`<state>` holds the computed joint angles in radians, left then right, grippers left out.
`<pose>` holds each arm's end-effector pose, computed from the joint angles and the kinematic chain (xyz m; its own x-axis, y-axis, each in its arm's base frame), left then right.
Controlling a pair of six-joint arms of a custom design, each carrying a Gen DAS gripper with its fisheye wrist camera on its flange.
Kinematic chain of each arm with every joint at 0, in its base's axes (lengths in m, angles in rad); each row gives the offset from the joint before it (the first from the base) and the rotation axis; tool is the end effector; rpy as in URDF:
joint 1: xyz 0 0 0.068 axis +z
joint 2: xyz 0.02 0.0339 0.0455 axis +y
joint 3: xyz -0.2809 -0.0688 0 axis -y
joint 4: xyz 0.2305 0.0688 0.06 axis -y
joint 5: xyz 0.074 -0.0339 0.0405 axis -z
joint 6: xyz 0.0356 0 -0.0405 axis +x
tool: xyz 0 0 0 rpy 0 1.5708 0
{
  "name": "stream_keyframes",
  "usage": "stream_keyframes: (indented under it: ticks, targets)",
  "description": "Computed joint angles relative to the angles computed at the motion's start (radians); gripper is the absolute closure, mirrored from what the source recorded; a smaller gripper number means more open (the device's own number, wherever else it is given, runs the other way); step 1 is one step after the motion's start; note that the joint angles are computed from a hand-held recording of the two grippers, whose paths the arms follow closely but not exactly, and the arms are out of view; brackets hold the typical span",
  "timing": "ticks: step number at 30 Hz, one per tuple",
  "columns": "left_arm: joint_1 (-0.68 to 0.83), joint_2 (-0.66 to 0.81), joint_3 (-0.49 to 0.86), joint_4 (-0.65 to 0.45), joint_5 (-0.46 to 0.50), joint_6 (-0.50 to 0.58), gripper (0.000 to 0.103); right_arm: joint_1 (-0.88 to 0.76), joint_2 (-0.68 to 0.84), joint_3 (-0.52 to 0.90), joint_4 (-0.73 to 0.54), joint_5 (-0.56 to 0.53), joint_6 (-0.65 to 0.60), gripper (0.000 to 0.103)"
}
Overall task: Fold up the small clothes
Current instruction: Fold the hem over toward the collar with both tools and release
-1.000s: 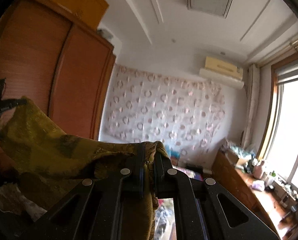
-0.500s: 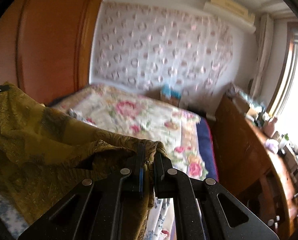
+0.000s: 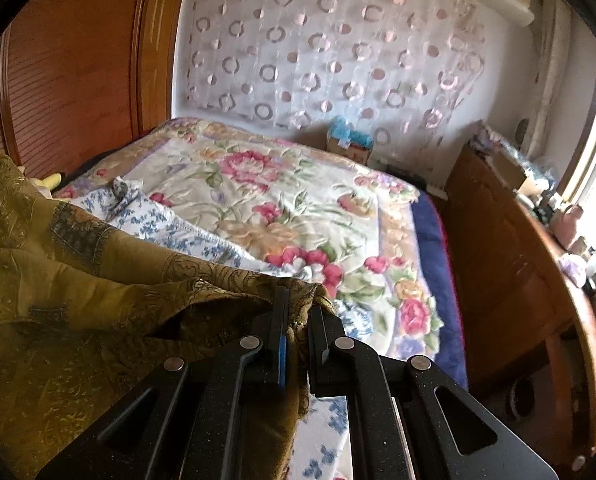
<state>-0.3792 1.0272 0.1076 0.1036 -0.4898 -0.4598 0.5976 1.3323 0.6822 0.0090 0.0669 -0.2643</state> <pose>0.1310 -0.0342 0.1302 -0.6185 -0.1751 -0.7661 -0.2759 0.9612 0.0030 0.2173 0.1450 0.2292 -0.3422 -0.5482 -0.7632 -0.6283 0.7374 -0.2480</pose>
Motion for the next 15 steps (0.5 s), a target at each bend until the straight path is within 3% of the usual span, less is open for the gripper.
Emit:
stream_keyframes:
  ticks: [4,6,8,9,11,12,15]
  targets:
    - [0.041,0.066,-0.025,0.08,0.046,0.008,0.097,-0.026,0.073,0.009,0.004,-0.036,0.013,0.096]
    - [0.053,0.054,-0.028,0.066,0.066,-0.003,0.094,-0.03,0.091,0.03,-0.012,-0.038,0.027,0.096]
    - [0.068,0.015,-0.029,0.029,0.088,0.004,0.09,-0.038,0.101,0.045,-0.037,-0.048,0.038,0.088]
    - [0.055,-0.026,-0.029,-0.014,0.08,-0.004,0.088,-0.037,0.096,0.048,-0.054,-0.04,0.038,0.082]
    - [0.033,-0.109,-0.027,-0.105,0.058,-0.021,0.066,-0.032,0.076,0.038,-0.065,-0.022,0.035,0.068]
    - [0.023,-0.197,-0.032,-0.173,0.061,-0.028,0.061,-0.031,0.051,0.029,-0.075,-0.015,0.034,0.062]
    - [-0.017,-0.357,-0.034,-0.331,0.075,-0.067,0.052,-0.042,-0.04,-0.01,-0.097,-0.04,0.048,0.058]
